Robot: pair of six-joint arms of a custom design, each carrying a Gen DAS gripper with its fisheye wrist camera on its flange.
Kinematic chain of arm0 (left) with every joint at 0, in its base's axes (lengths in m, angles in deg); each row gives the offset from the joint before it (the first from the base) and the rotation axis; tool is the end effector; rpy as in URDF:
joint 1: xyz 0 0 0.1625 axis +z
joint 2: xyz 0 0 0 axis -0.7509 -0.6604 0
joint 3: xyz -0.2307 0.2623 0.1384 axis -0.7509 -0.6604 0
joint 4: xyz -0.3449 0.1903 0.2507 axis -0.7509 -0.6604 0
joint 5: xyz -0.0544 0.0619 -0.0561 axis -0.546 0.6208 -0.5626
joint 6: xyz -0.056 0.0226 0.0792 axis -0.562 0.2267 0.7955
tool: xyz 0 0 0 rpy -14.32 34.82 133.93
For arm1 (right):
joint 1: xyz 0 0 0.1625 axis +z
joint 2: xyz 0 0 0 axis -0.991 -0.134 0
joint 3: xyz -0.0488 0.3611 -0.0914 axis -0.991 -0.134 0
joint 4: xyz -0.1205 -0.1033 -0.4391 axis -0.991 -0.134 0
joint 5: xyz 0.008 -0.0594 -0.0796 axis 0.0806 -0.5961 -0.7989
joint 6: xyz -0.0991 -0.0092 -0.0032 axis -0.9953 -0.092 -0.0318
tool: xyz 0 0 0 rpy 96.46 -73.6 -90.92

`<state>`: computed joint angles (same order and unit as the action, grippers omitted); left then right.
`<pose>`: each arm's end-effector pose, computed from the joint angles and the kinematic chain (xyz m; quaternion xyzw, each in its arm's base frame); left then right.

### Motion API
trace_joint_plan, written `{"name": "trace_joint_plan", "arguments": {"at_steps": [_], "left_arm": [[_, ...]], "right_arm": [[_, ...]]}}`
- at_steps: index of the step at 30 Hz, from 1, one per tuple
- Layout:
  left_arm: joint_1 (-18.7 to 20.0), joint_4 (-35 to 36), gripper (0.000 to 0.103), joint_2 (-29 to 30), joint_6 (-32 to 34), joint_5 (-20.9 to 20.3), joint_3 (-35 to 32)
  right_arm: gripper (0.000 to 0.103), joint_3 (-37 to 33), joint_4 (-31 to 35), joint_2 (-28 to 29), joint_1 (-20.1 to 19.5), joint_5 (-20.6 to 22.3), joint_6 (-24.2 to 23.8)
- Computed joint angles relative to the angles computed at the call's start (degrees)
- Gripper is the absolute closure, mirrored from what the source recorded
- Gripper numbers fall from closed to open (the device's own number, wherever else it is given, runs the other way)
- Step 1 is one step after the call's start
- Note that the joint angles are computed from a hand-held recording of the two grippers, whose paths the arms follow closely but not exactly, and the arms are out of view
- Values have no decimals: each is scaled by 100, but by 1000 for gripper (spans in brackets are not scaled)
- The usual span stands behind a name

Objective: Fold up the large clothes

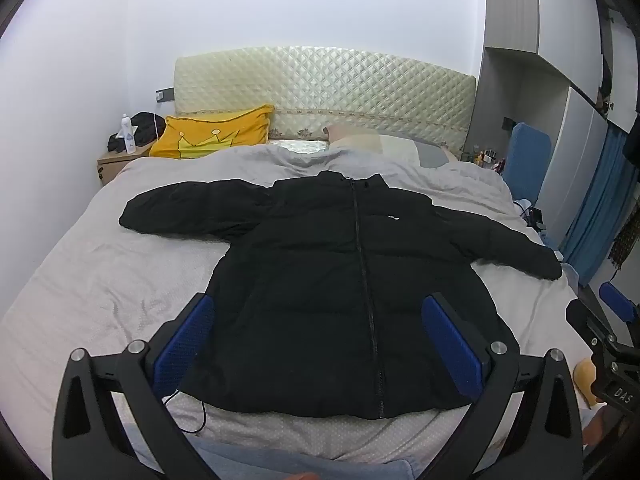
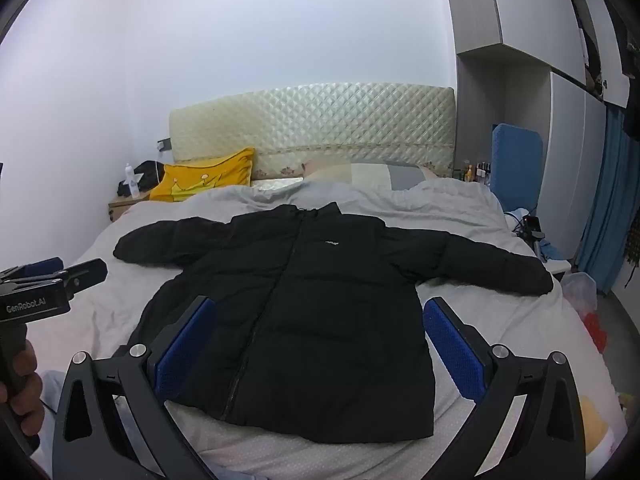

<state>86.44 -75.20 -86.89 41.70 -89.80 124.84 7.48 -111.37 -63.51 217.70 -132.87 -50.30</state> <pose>-0.1981 -0.4435 0.4670 0.0269 0.7960 -0.4710 0.3794 0.5371 -0.4321 0.1374 0.3316 -0.8260 0.4001 0.2183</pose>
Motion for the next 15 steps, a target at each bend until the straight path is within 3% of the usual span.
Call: {"name": "trace_joint_plan", "arguments": {"at_steps": [15], "left_arm": [[-17, 29, 0, -19, -73, -17, 13]], "right_arm": [[0, -32, -6, 20, 18, -40, 21]]}}
